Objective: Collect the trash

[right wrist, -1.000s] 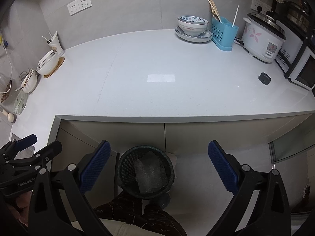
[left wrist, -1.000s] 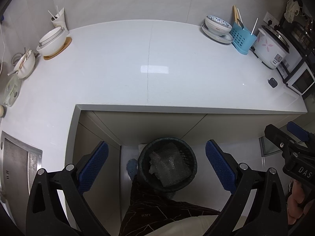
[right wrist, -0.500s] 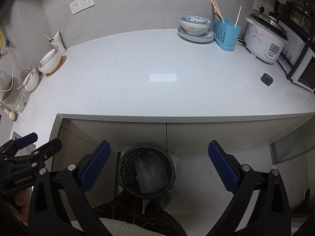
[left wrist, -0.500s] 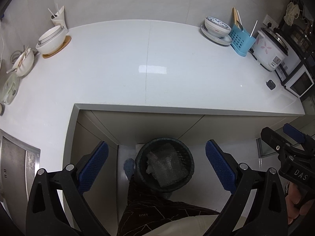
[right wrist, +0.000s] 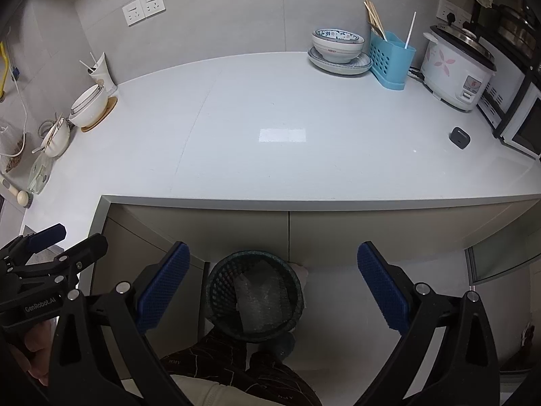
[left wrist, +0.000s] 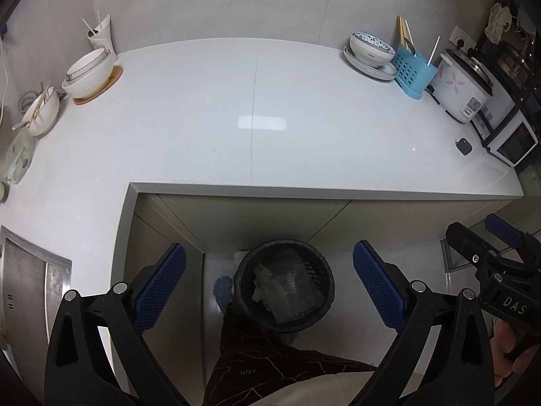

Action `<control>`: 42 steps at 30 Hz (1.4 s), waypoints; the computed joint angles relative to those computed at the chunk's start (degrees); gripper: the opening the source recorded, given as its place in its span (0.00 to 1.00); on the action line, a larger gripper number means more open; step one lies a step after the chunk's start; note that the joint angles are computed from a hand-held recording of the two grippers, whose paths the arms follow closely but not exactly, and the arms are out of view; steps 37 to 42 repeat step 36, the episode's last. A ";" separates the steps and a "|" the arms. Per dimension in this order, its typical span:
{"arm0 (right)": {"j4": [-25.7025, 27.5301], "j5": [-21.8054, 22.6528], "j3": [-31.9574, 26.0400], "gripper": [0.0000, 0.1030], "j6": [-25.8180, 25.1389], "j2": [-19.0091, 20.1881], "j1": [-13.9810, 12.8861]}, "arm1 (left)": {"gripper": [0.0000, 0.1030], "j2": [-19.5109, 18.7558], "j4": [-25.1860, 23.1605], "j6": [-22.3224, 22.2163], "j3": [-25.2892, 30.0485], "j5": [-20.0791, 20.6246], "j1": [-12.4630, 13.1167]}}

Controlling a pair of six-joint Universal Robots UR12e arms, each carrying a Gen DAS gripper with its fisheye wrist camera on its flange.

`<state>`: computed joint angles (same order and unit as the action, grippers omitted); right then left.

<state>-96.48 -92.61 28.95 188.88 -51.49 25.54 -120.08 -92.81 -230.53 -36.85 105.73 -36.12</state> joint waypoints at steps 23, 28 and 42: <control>0.12 0.25 0.16 0.92 -0.05 -0.10 0.03 | 0.94 -0.04 -0.55 0.87 0.23 0.15 0.05; 0.27 0.49 -0.08 0.92 -0.27 0.03 -0.02 | 0.94 0.03 -0.35 0.79 0.02 0.14 -0.01; 0.29 0.51 0.20 0.92 -0.28 -0.14 -0.12 | 0.94 0.19 -0.86 -0.04 -0.10 -0.13 0.21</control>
